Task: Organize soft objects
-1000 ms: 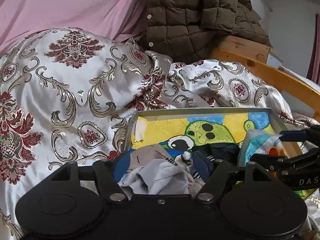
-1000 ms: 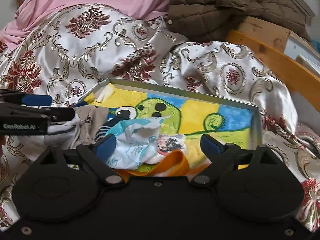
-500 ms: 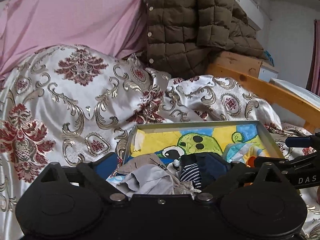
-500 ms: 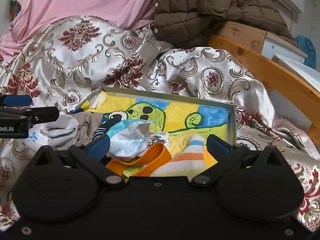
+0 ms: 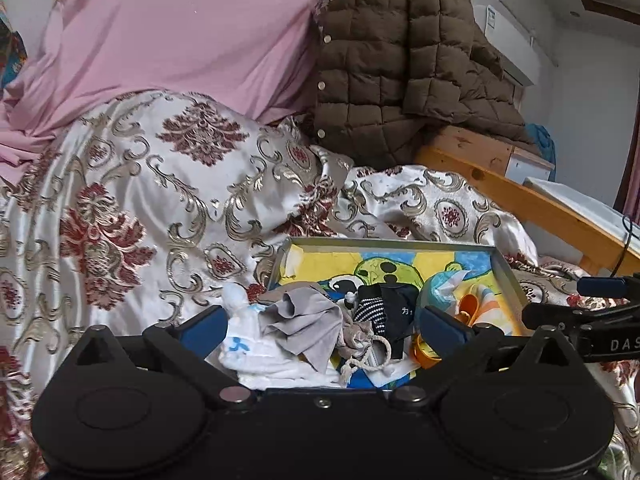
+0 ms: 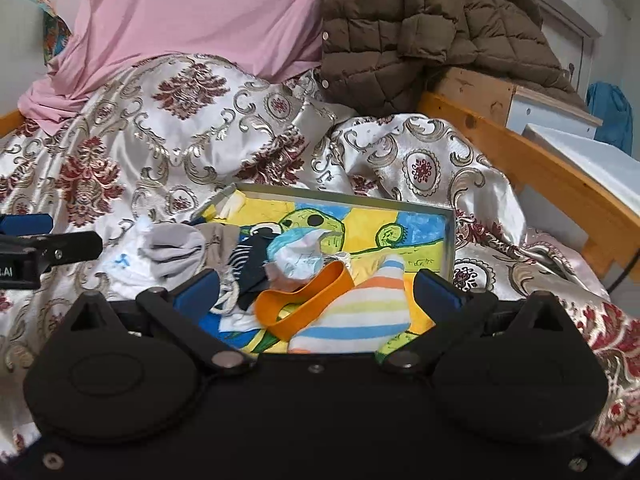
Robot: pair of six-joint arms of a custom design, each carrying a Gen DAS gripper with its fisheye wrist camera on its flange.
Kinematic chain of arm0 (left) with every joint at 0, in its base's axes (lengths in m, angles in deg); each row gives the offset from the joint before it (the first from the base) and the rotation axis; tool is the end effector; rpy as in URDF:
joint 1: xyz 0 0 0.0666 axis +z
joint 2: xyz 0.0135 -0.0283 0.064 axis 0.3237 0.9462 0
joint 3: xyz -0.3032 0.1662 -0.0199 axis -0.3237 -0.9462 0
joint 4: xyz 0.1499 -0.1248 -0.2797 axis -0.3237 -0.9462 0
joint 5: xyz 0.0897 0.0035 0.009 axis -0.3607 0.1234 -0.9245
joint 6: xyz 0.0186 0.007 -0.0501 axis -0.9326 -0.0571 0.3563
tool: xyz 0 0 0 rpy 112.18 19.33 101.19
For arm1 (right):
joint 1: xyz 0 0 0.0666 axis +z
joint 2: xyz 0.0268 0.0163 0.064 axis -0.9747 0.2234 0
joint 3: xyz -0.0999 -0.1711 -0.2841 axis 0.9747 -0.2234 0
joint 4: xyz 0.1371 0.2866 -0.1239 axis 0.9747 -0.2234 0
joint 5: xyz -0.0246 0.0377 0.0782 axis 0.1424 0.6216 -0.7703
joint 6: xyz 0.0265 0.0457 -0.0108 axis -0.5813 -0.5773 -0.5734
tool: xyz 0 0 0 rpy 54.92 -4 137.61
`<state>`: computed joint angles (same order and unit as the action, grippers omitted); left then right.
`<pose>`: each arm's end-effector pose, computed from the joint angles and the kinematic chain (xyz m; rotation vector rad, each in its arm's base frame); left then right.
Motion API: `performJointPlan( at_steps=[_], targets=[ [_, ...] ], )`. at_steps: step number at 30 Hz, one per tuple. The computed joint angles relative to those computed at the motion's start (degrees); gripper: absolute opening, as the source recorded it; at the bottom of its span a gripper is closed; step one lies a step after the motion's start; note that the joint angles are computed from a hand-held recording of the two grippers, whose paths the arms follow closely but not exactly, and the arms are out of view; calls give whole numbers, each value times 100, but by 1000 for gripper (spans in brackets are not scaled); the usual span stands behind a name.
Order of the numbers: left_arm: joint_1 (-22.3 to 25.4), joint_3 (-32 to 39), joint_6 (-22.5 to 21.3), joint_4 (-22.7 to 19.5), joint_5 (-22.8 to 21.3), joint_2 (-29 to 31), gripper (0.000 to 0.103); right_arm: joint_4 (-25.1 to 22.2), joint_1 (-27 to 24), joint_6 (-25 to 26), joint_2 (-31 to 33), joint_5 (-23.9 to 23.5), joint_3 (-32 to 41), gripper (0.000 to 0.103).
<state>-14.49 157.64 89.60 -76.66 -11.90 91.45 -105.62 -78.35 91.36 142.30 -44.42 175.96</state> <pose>0.3671 -0.2194 0.4689 -0.2404 2.0313 -0.0582 0.4155 0.0016 0.4819 -0.4624 2.0556 0.1598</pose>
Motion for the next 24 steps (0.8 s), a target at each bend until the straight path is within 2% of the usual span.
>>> performJointPlan(
  at_steps=[8,15,18,24],
  targets=[
    [-513,25,501,-608,-522,-389,102,-296,-204,97,-1009,-295,-532,102],
    [-1069,40,750,-977,-1002,-627,102,-685,-405,295,-1683,-545,-757,102],
    [-1242,23,991,-1031,-1116,-700,102,-821,-536,352,-1939,-729,-811,102],
    [-1554,-151,1053,-793,-1488,-835,102,-993,-773,307,-2470,-967,-936,102]
  ],
)
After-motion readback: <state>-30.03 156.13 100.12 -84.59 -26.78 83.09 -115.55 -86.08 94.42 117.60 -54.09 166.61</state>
